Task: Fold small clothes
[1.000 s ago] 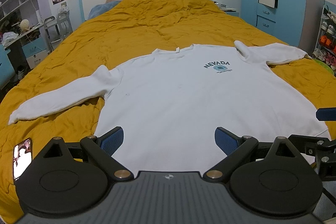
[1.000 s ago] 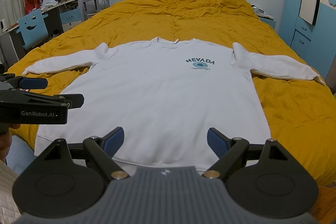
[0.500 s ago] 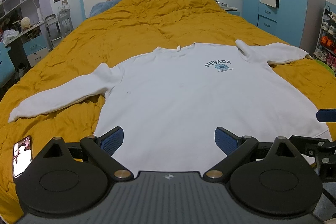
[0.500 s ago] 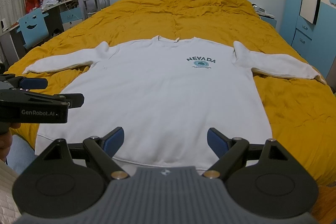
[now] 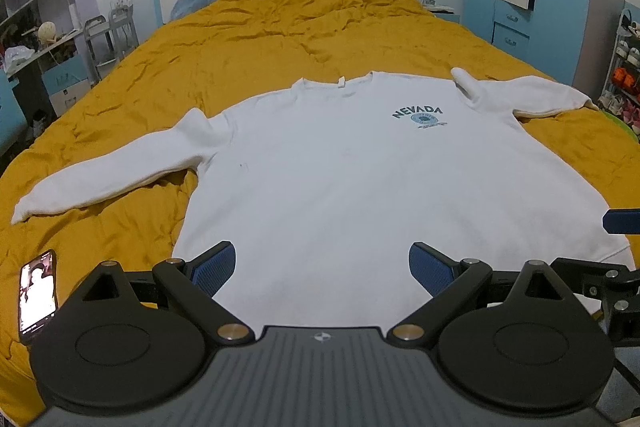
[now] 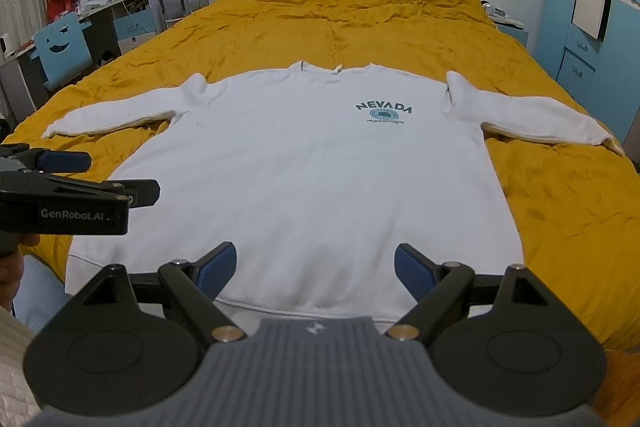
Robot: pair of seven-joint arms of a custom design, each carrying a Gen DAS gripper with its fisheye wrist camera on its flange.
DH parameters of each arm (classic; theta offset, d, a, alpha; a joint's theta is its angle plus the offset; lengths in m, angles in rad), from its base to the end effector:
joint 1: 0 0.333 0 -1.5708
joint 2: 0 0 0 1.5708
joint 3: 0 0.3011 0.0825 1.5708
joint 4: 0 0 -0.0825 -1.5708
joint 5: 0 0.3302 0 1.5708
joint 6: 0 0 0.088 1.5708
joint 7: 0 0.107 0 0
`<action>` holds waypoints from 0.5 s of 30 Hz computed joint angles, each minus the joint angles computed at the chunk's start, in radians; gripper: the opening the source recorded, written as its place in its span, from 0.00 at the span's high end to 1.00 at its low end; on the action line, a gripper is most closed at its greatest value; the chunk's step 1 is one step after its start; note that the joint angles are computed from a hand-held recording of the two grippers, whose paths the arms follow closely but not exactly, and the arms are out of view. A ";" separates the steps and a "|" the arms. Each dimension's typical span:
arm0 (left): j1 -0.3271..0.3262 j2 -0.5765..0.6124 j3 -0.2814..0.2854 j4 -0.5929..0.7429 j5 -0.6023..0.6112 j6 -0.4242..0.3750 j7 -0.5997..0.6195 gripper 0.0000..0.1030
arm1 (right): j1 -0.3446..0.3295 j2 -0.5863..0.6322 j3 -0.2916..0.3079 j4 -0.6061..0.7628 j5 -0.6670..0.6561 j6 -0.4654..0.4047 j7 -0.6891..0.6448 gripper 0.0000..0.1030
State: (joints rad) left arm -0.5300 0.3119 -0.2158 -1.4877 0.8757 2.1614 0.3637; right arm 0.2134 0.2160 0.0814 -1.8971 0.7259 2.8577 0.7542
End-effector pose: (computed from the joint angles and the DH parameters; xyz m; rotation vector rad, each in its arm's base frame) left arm 0.4995 -0.3918 0.5466 -1.7986 1.6009 -0.6170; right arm 0.5862 0.1363 0.4786 -2.0098 1.2233 -0.4646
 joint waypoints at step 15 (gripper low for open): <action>0.115 -0.020 0.035 -0.044 -0.099 0.097 -0.031 0.00 | -0.054 0.175 0.088 0.226 0.027 0.078 -0.099 0.20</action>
